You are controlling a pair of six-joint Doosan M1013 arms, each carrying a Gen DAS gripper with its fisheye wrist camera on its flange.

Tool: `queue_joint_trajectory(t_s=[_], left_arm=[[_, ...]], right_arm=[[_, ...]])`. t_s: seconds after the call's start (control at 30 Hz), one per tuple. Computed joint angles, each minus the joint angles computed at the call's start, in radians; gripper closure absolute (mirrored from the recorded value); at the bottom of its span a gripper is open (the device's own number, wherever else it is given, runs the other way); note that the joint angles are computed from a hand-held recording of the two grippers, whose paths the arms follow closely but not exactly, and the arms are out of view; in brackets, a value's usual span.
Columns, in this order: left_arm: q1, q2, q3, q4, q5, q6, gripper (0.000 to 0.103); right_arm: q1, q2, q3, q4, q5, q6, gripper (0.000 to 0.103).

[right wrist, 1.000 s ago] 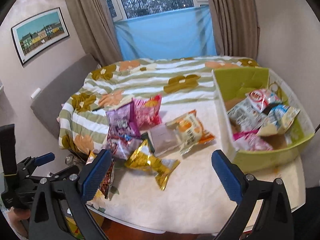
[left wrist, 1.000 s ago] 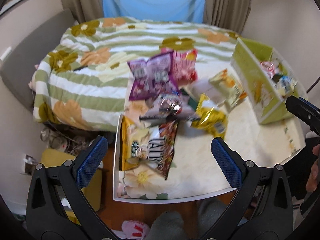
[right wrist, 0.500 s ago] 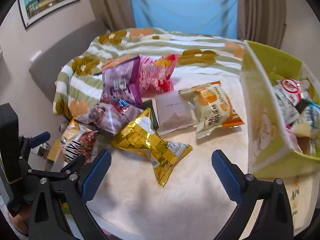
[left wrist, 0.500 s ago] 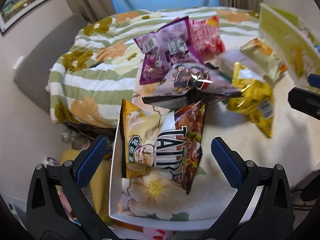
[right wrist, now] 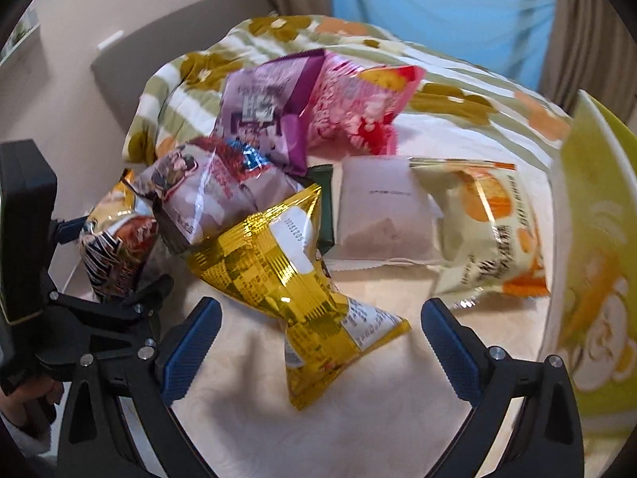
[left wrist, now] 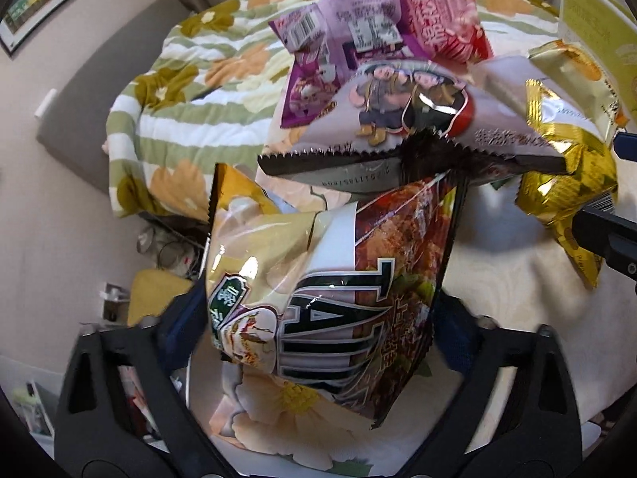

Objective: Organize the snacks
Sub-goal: 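Grasp the large chip bag with the left tool while the right tool grasps the gold bag, then carry both bags over the cardboard box and open both tools to drop them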

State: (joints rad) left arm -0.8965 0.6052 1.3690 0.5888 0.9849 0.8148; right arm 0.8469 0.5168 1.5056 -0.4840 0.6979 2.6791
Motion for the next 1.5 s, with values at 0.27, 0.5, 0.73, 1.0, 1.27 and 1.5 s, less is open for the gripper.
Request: queue_joint_trajectory(t_s=[0.27,0.5,0.73,1.0,1.27,1.5], left_arm=[[0.011,-0.006,0.008,-0.02,-0.016,0.014,0.025],[0.029,-0.022,0.02,-0.092,-0.068,0.055,0.03],[0.029,-0.043,0.042,-0.127,-0.085,0.072,0.03],[0.032,-0.078,0.068,-0.134,-0.116,0.068,0.03],[0.033,-0.126,0.098,-0.135,-0.157,0.101,0.03],[0.038,-0.178,0.108,-0.116,-0.228,0.138,0.03]], right_arm=[[-0.012,0.018,-0.011,0.044,-0.026,-0.139,0.012],[-0.018,0.027,-0.016,0.071,-0.04,-0.195,0.02],[-0.021,0.031,-0.014,0.112,-0.052,-0.219,0.038],[-0.008,0.026,-0.018,0.114,-0.02,-0.189,0.064],[0.021,0.003,-0.011,0.048,0.025,-0.015,0.066],[0.055,-0.04,-0.006,-0.067,0.097,0.208,0.066]])
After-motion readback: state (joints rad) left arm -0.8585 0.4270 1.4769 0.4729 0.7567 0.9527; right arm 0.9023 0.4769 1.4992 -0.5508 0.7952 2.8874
